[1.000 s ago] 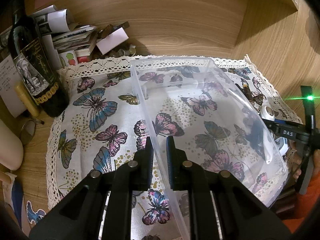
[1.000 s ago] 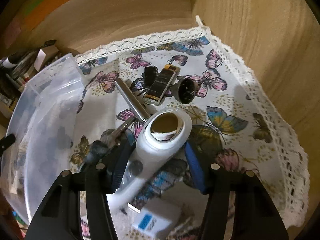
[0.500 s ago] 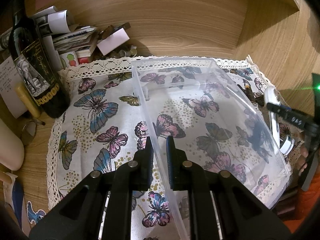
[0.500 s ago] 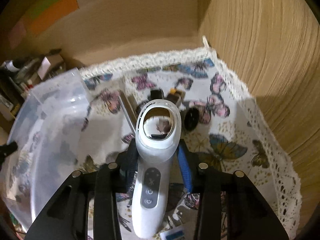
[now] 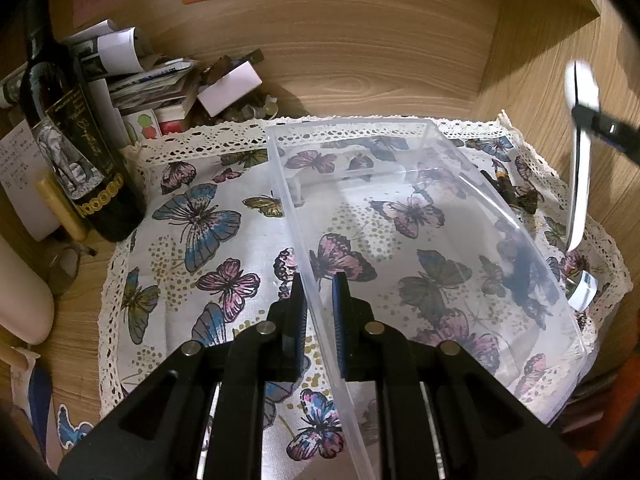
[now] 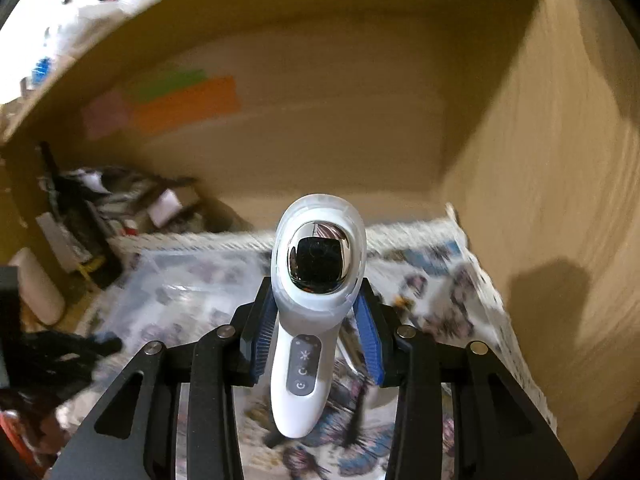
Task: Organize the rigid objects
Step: 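Lift the white facial device with the right gripper and place it into the clear box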
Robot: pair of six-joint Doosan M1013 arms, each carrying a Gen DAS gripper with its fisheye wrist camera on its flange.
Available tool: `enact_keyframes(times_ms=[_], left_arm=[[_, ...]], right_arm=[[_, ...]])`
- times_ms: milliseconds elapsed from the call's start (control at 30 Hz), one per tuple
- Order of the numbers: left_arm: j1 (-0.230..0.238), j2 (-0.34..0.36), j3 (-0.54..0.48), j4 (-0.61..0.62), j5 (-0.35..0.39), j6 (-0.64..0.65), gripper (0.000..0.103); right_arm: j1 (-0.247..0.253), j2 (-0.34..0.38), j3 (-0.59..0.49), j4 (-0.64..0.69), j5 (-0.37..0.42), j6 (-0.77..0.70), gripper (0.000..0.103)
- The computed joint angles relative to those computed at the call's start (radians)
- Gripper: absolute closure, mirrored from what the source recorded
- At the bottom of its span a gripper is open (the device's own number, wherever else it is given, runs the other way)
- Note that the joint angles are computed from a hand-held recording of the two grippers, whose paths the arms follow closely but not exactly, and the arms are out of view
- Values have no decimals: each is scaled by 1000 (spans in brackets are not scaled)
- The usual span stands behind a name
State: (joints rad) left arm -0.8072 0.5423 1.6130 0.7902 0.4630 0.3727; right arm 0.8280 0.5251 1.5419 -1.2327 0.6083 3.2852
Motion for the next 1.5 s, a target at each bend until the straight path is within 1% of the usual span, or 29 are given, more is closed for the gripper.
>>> enact_keyframes(times_ms=[133, 267, 400, 567, 733, 833, 967, 1067, 1133, 1267, 1433, 1500], left_arm=[[3, -2, 2, -18, -9, 10, 91], [3, -2, 5, -18, -11, 5, 91], [0, -4, 9, -2, -12, -9, 91], [1, -6, 14, 3, -23, -18, 91], [0, -7, 16, 8, -26, -25, 90], [1, -8, 17, 8, -30, -27, 90], [0, -7, 16, 7, -30, -26, 90], [0, -7, 16, 9, -30, -29, 90], [0, -7, 17, 8, -29, -29, 90], [0, -6, 15, 5, -32, -27, 90], [0, -4, 11, 0, -30, -23, 90], [0, -3, 10, -6, -30, -18, 90]], right_arm=[[12, 8, -30, -26, -35, -42, 68], [20, 32, -75, 6, -57, -138, 68], [22, 67, -127, 133, -84, -302, 68], [19, 114, -187, 358, -82, -553, 68], [12, 151, -231, 534, -35, -741, 68], [5, 169, -251, 621, -7, -826, 68], [-4, 183, -270, 682, 28, -869, 67], [-10, 181, -266, 708, 24, -870, 67], [-9, 178, -259, 693, 17, -854, 65], [-2, 165, -241, 615, 5, -789, 60], [6, 132, -200, 485, -14, -662, 56], [9, 115, -176, 426, -17, -593, 51]])
